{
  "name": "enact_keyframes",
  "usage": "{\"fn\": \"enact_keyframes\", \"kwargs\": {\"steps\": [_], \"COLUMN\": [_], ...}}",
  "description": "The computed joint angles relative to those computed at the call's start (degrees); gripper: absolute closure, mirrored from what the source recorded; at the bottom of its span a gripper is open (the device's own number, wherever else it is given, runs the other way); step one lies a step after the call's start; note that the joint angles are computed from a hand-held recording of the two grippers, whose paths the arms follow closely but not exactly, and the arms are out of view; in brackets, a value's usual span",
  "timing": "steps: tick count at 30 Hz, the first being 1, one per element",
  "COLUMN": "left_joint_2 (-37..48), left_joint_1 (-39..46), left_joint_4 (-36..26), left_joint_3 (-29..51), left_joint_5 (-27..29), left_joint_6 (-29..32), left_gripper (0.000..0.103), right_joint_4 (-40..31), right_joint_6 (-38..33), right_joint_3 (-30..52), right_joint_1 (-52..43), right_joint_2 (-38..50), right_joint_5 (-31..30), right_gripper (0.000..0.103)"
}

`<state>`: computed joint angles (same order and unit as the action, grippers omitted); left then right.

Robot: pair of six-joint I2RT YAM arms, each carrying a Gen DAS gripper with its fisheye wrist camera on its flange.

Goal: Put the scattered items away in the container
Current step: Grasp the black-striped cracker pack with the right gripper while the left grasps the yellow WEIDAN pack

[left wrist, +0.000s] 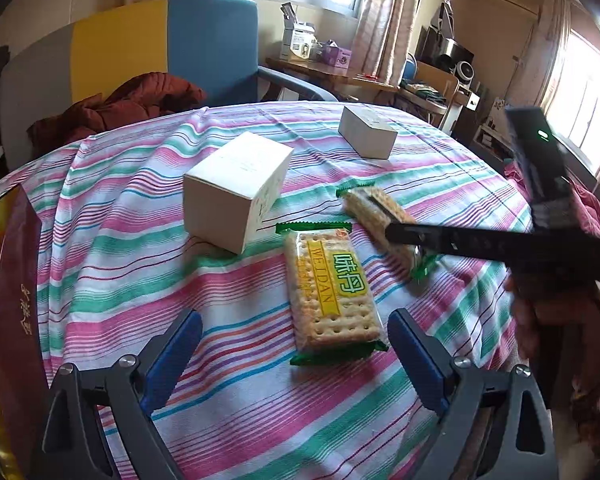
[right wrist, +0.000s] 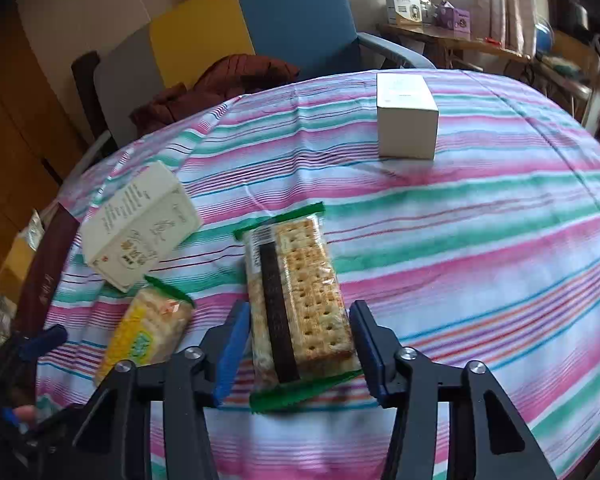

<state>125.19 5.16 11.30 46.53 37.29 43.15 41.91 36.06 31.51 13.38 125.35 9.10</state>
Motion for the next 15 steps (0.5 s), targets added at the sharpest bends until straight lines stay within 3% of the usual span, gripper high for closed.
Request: {"fn": "enact_keyframes", "kwargs": {"steps": [3,8,11,15], "left_joint_2": [-0.20,1.43,3.58,5.56], "left_joint_1": [-1.99,-5.72,-6.88,-7.67], "left_joint_4": [1.20,3.58,2.45,3.48], "left_joint_3": [0.06,1.05,3.62,5.08], "left_joint_5": [-1.52,-6.09,-7.74,-9.84], "left_joint_6": [-1.28,-1.95,-3.12,-3.55], "left_gripper": [0.007,0.008,0.007,0.008], "right_joint_4": [5.07,0.48,-1.91,-1.65], "right_joint_6": [10.42,24.34,27.75,25.81], "right_joint_3": [-4.15,-6.45,-7.11,-8.03], "right_joint_1": [7.39,17.23,18.37,17.13], "right_joint_2": [-0.18,-2.55,-4.01,-5.49], "right_joint_5": [4.93,15.22,16.39,15.39], "right_gripper": [0.055,0.055,0.054,0.053]}}
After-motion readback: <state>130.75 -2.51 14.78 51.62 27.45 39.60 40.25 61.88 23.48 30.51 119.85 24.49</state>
